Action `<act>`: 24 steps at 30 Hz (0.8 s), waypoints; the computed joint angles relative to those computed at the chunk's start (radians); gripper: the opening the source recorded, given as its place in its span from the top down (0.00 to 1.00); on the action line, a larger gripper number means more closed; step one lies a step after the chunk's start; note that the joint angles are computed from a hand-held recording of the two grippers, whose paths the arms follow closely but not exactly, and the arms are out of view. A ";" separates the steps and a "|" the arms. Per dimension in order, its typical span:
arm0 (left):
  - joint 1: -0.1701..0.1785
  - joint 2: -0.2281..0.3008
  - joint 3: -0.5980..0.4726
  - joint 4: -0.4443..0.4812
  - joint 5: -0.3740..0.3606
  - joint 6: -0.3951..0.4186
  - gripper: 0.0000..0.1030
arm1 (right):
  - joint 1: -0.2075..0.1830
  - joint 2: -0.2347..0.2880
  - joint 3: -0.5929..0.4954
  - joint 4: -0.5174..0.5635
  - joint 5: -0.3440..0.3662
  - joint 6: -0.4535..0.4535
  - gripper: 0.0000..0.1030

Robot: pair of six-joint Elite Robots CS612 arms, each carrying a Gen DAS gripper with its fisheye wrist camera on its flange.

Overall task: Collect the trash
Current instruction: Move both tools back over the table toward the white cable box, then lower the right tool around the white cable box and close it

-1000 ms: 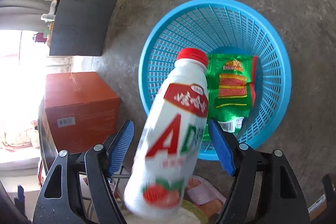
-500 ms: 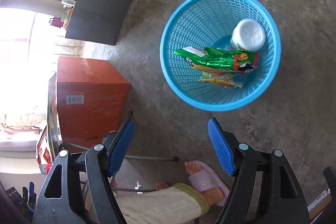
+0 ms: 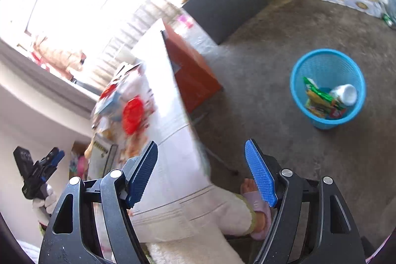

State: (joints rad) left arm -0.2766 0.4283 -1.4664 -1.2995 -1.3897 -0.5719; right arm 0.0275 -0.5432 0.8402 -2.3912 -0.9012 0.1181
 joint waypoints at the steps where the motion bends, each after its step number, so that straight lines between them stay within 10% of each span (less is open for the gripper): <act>1: 0.003 0.015 -0.028 0.018 0.008 -0.027 0.43 | 0.011 0.001 -0.014 0.035 0.024 -0.039 0.32; 11: 0.040 0.143 -0.209 0.094 0.025 -0.281 0.43 | 0.140 0.077 -0.219 0.404 0.185 -0.281 0.29; 24: 0.053 0.190 -0.214 0.090 -0.032 -0.296 0.45 | 0.218 0.247 -0.543 0.622 0.083 -0.123 0.25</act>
